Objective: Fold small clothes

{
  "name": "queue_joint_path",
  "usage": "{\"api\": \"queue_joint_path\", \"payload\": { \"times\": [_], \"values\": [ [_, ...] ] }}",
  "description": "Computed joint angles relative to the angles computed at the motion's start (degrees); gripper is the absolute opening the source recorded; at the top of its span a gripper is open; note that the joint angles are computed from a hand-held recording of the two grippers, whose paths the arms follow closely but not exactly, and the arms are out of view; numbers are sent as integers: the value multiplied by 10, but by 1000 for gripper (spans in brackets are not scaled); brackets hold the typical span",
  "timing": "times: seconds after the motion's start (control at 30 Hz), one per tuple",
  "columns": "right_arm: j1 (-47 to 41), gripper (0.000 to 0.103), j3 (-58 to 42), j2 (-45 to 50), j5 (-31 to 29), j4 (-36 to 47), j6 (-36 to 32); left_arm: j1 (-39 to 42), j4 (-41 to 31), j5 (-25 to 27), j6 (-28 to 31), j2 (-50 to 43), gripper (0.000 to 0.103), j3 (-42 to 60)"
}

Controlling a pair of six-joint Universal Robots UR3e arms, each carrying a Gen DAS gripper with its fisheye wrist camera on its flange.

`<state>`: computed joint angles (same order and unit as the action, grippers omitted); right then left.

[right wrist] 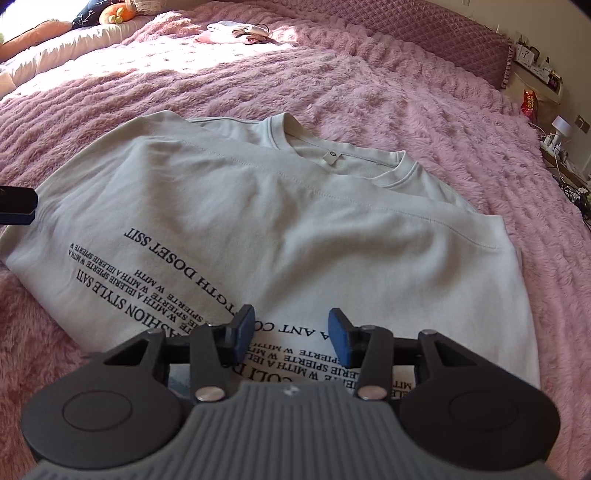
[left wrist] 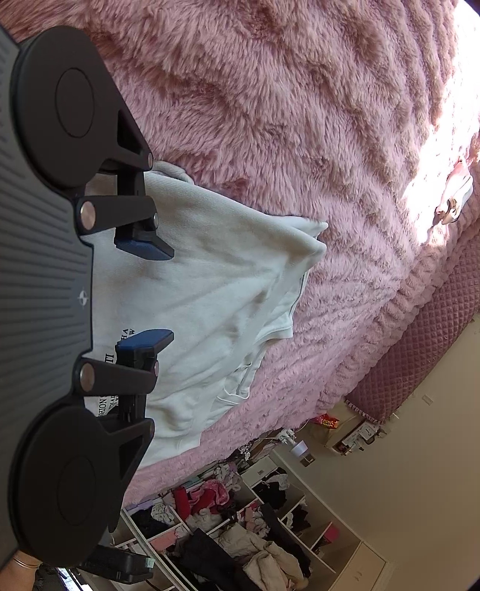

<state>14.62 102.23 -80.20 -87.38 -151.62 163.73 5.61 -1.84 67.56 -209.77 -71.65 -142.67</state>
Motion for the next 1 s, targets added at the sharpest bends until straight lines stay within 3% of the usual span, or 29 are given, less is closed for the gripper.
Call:
{"api": "queue_joint_path", "payload": {
  "times": [0.23, 0.33, 0.6, 0.8, 1.0],
  "values": [
    [5, 41, 90, -99, 9, 23, -18, 25, -47, -13, 25, 39, 48, -15],
    [13, 41, 123, -112, -3, -5, -34, 30, -59, -11, 35, 40, 49, -20],
    [33, 42, 83, -88, -33, 22, 12, 33, -43, -8, 70, 43, 50, -49],
    [74, 45, 79, -105, -17, -13, 70, 112, -135, -89, 103, 134, 53, -45],
    [189, 49, 8, -8, -44, -78, 115, 206, -212, -158, 148, 148, 56, -5]
  ]
}}
